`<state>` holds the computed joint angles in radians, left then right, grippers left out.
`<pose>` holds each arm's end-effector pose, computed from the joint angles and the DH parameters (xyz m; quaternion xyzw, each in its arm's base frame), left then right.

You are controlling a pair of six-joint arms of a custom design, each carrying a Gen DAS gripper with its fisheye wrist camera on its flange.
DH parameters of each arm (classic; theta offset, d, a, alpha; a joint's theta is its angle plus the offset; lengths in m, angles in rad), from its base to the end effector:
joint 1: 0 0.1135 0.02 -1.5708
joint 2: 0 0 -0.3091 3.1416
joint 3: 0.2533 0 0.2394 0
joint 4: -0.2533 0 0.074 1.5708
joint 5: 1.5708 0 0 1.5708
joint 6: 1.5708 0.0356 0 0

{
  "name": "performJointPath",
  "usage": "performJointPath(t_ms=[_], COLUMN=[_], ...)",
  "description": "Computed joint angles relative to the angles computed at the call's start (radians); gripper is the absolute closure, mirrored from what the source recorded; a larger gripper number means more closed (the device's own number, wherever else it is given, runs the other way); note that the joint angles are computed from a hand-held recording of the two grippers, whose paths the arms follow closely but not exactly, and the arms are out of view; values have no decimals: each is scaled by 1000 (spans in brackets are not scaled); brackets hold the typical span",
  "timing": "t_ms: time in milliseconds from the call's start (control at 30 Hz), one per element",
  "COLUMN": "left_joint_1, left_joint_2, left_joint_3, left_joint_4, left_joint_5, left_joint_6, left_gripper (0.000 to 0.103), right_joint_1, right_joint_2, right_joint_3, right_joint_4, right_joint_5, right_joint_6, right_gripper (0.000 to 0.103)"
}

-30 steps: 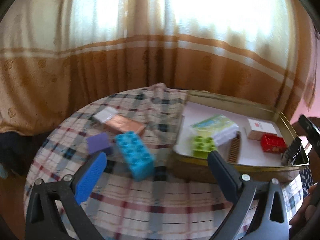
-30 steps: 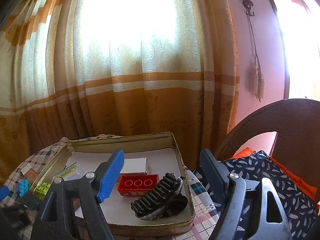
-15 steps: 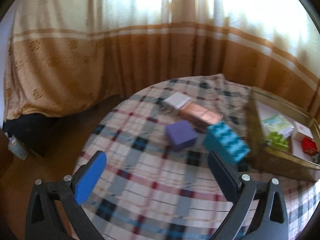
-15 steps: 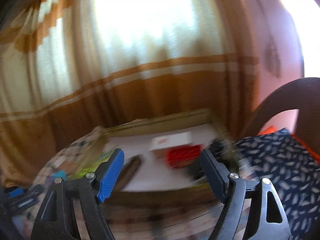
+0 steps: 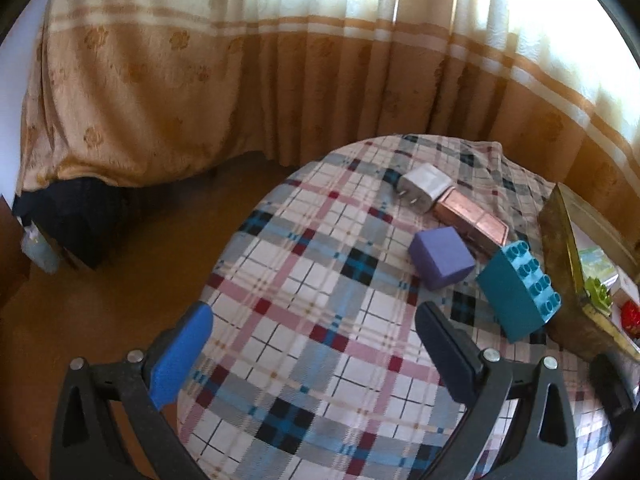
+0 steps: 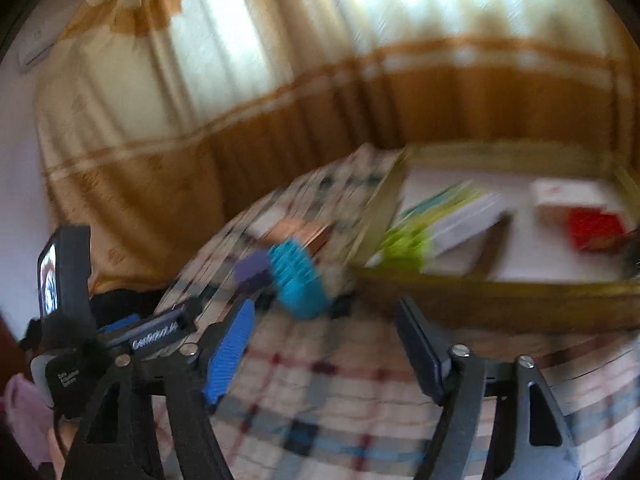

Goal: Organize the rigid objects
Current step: 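Withdraw both grippers from the tray toward the blue brick and purple cube, then grasp the blue toy brick with the right gripper while the left grasps the purple cube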

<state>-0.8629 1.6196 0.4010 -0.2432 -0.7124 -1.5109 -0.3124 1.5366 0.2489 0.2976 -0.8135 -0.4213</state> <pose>0.1362 -0.1234 0.1250 -0.3159 0.8811 0.0831 0.3420 0.1847 -0.0325 0.1343 -0.1610 0.8725 0.2595 0.3814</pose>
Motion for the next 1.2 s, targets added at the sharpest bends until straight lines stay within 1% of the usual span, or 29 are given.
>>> performJointPath(t_ms=[67,167,233,300,500,667,733,867,1000,1067,1100,1133,1200], left_joint_1=[25,43,36,39,47,56,58,67,67,67,66,67,68], left_joint_2=[-15,-28,-26,-20,-13,3,4,21,33,42,48,55,65], left_joint_3=[-31,-67,-66,-62,-54,-40,-39,-18,-7,1,6,13,20], left_joint_4=[53,102,102,102,96,86,85,58,45,34,29,21,11], left_joint_5=[26,49,45,48,52,58,60,66,68,69,70,72,74], left_joint_6=[16,9,4,10,20,33,36,45,45,43,42,43,43], left_gripper=[1,1,1,1,1,1,1,1,1,1,1,1,1], right_joint_1=[52,147,174,225,307,347,378,415,430,437,435,435,425], right_joint_2=[26,70,77,99,167,207,219,250,266,268,268,268,264], right_joint_3=[-2,20,17,21,59,110,117,142,161,169,174,175,179], right_joint_4=[28,54,72,112,183,185,204,198,181,166,155,154,133], right_joint_5=[23,70,87,129,218,252,287,317,331,338,340,344,340], right_joint_6=[37,103,129,161,246,284,295,303,307,292,283,279,251], right_gripper=[32,32,32,32,32,32,32,32,42,55,63,67,69])
